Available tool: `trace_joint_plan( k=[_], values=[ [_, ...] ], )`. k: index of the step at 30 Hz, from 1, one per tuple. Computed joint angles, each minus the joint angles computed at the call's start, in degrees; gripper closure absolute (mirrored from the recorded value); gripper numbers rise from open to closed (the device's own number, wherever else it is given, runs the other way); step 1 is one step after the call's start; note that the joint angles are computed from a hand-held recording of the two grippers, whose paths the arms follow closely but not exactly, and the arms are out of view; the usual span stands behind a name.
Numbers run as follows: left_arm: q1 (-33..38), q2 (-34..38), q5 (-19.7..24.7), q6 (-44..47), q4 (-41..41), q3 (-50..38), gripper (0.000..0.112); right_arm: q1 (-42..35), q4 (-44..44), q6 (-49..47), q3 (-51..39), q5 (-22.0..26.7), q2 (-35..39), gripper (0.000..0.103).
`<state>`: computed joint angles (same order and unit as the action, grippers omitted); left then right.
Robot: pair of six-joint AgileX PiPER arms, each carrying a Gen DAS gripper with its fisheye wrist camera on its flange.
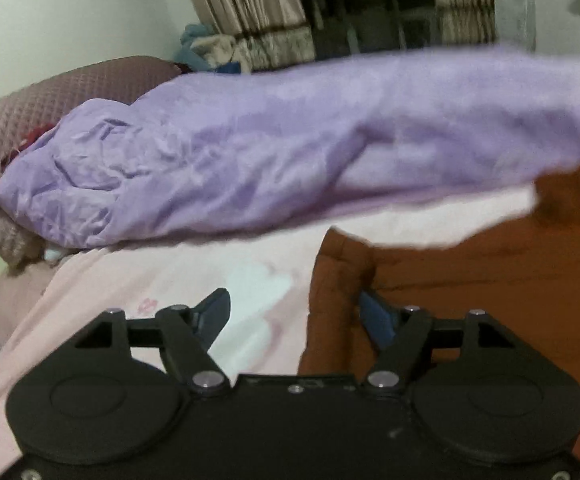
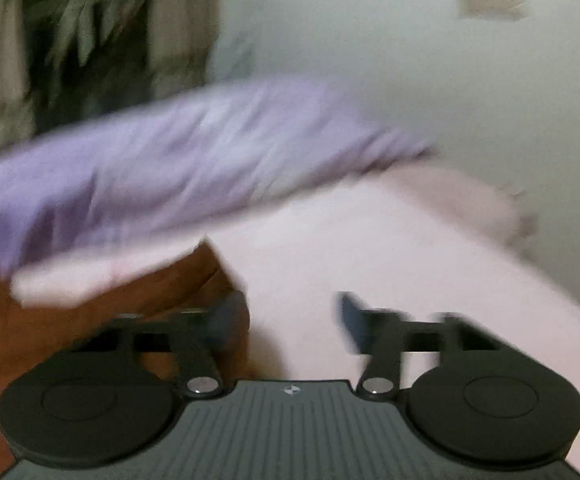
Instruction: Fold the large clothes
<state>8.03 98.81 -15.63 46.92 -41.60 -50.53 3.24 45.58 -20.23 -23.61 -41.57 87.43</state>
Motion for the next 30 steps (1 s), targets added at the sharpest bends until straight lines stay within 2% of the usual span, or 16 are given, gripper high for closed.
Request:
trace_joint_plan(
  k=[2, 4, 7, 8, 10, 12, 13, 15, 17, 20, 21, 22, 23, 25, 28, 30],
  values=[
    [-0.1, -6.0, 0.8, -11.5, 9.7, 3.3, 0.028, 4.9, 5.6, -4.1, 3.2, -3.7, -5.5, 0.102],
    [-1.6, -11.5, 0.8, -22.9, 19.6, 6.7, 0.014, 10.0, 5.2, -4.1, 6.6, -2.8, -12.8, 0.102],
    [-6.6, -15.5, 1.7, -39.6, 33.1, 9.5, 0.014, 18.1, -1.5, 1.9, 9.2, 0.6, -18.5, 0.099],
    [-8.1, -14.8, 1.7, -42.6, 36.1, 9.6, 0.014, 19.7, -6.1, 6.2, 9.2, 0.7, -17.5, 0.099],
    [-10.8, -11.4, -0.1, -41.6, 37.0, 8.8, 0.014, 25.6, -8.7, 8.0, 7.8, -1.4, -13.2, 0.099],
    [-12.6, -6.7, -3.0, -32.7, 29.4, 5.8, 0.014, 30.9, -4.1, 2.4, 3.1, -4.3, -6.7, 0.099],
    [-12.7, -4.4, -1.2, -30.0, 25.7, 2.7, 0.014, 31.7, -3.7, 1.5, 1.2, -4.2, -5.2, 0.099],
    [-11.8, -0.7, 4.5, -30.8, 23.5, -2.8, 0.015, 29.5, -8.2, 6.8, -3.7, -0.4, -1.1, 0.099],
    [-11.8, 2.3, 5.9, -26.1, 18.2, -4.4, 0.015, 29.7, -9.6, 10.8, -6.5, 3.7, 1.7, 0.099],
    [-12.8, 8.0, 5.5, -8.9, 1.8, -5.5, 0.011, 32.7, -1.4, 0.5, -12.3, 6.0, 13.5, 0.103],
    [-13.8, 8.9, 3.9, -3.8, -3.9, -5.2, 0.011, 32.1, 0.0, -2.4, -13.9, 8.2, 16.3, 0.103],
    [-15.2, 9.8, 1.8, 0.6, -8.3, -5.6, 0.011, 31.9, 1.0, -2.9, -14.5, 8.1, 16.7, 0.103],
    [-16.2, 9.4, 0.5, 5.1, -12.4, -5.5, 0.011, 30.7, -0.3, -1.3, -14.6, 10.2, 15.4, 0.103],
    [-16.8, 10.3, -0.3, 7.2, -14.3, -5.9, 0.009, 28.5, -6.3, 5.6, -15.0, 11.1, 16.4, 0.103],
    [-15.4, 9.2, 2.1, 5.6, -13.2, -5.8, 0.009, 29.3, -6.7, 6.4, -12.7, 10.0, 14.6, 0.103],
    [-14.3, 6.6, 5.2, 11.7, -19.4, -5.2, 0.009, 28.4, -7.5, 6.9, -11.0, 12.1, 10.4, 0.103]
  ],
)
